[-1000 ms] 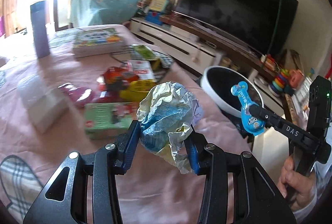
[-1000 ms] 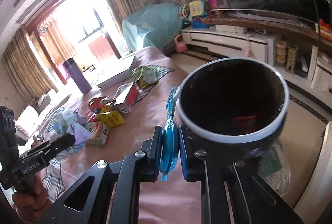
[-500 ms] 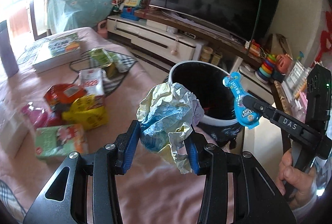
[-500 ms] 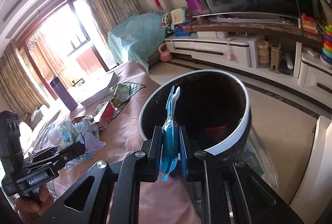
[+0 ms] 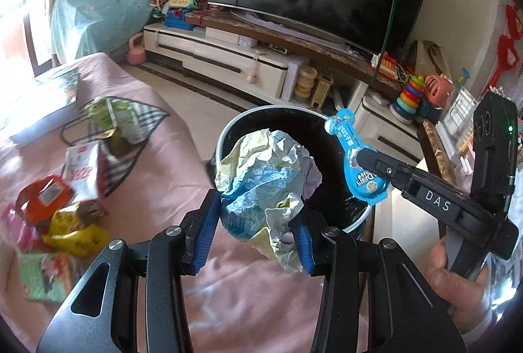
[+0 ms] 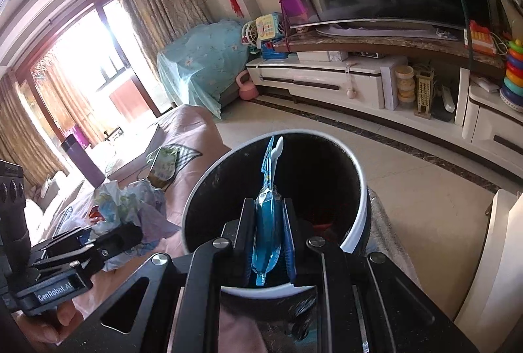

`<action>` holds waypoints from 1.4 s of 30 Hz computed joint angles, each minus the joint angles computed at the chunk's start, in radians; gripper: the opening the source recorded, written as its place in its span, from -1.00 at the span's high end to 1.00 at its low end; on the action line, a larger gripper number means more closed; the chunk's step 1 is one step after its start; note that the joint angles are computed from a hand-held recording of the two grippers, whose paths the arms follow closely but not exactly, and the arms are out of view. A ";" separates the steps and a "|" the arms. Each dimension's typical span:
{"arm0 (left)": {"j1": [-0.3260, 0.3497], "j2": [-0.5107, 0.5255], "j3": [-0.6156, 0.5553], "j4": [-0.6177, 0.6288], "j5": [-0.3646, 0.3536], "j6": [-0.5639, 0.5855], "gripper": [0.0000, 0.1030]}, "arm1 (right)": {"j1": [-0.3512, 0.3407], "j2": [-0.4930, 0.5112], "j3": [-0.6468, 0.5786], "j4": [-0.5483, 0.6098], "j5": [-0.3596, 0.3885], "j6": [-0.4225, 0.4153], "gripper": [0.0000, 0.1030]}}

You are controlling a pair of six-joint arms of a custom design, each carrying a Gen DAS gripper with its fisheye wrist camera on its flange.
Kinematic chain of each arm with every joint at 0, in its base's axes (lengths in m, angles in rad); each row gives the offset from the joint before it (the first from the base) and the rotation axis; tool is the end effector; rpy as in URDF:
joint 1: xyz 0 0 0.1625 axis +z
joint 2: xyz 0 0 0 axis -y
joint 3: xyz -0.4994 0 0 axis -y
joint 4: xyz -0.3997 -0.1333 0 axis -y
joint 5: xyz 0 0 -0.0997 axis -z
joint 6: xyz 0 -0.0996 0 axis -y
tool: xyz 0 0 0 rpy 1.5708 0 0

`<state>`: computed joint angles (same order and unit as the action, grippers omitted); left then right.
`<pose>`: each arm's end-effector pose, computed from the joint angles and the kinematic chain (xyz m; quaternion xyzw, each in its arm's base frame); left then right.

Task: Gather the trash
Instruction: 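Move both held items over the bin and release them inside, then grasp the white foam block with left gripper while right gripper grasps green milk carton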

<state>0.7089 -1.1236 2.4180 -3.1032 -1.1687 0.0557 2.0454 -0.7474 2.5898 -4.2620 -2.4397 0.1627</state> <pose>-0.2245 -0.4195 0.1627 0.4096 0.8828 -0.1848 0.1368 0.2215 -0.3058 0.1492 -0.0428 -0.8435 0.4749 0.2472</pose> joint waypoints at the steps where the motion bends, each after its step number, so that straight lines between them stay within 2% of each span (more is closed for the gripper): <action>1: -0.001 0.011 -0.008 0.003 -0.004 0.003 0.19 | -0.009 -0.008 0.001 0.002 0.008 -0.004 0.70; 9: 0.002 0.079 -0.049 0.008 -0.010 0.012 0.18 | -0.056 -0.025 0.006 0.006 0.032 -0.026 0.70; 13: 0.015 0.102 -0.063 0.000 -0.022 0.016 0.08 | -0.079 -0.032 0.009 -0.002 0.042 -0.032 0.69; 15: 0.023 0.111 -0.074 0.017 -0.028 0.009 0.00 | -0.098 -0.036 0.012 -0.008 0.063 -0.027 0.61; 16: 0.026 0.112 -0.079 0.029 -0.031 0.004 -0.13 | -0.107 -0.037 0.015 -0.013 0.073 -0.022 0.61; 17: 0.027 0.112 -0.077 0.029 -0.031 0.005 -0.29 | -0.115 -0.041 0.018 -0.014 0.084 -0.016 0.56; 19: 0.025 0.109 -0.070 0.014 -0.028 0.008 -0.48 | -0.125 -0.041 0.027 -0.030 0.106 -0.010 0.41; 21: 0.022 0.098 -0.057 0.003 -0.023 0.009 -0.54 | -0.121 -0.036 0.030 -0.049 0.104 -0.012 0.13; 22: 0.022 0.091 -0.051 0.003 -0.021 0.007 -0.54 | -0.116 -0.029 0.033 -0.066 0.102 -0.010 0.06; 25: 0.029 0.056 -0.028 0.002 -0.015 -0.003 -0.58 | -0.100 -0.014 0.039 -0.103 0.106 0.004 -0.34; 26: 0.032 0.037 -0.013 -0.001 -0.012 -0.010 -0.58 | -0.092 -0.008 0.038 -0.114 0.103 0.006 -0.54; 27: 0.035 0.022 -0.003 -0.003 -0.011 -0.012 -0.58 | -0.078 0.002 0.036 -0.127 0.092 0.009 -0.60; 35: 0.075 -0.142 0.100 -0.024 0.031 -0.039 -0.60 | 0.050 0.080 -0.016 -0.085 0.039 0.048 -0.74; 42: 0.140 -0.311 0.146 0.046 0.068 -0.050 -0.60 | 0.113 0.129 -0.075 0.033 0.081 0.114 -0.74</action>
<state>0.8485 -1.4342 2.5637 -3.0575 -1.1004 0.0061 2.1581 -0.6186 2.5147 -4.2295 -2.3587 0.2765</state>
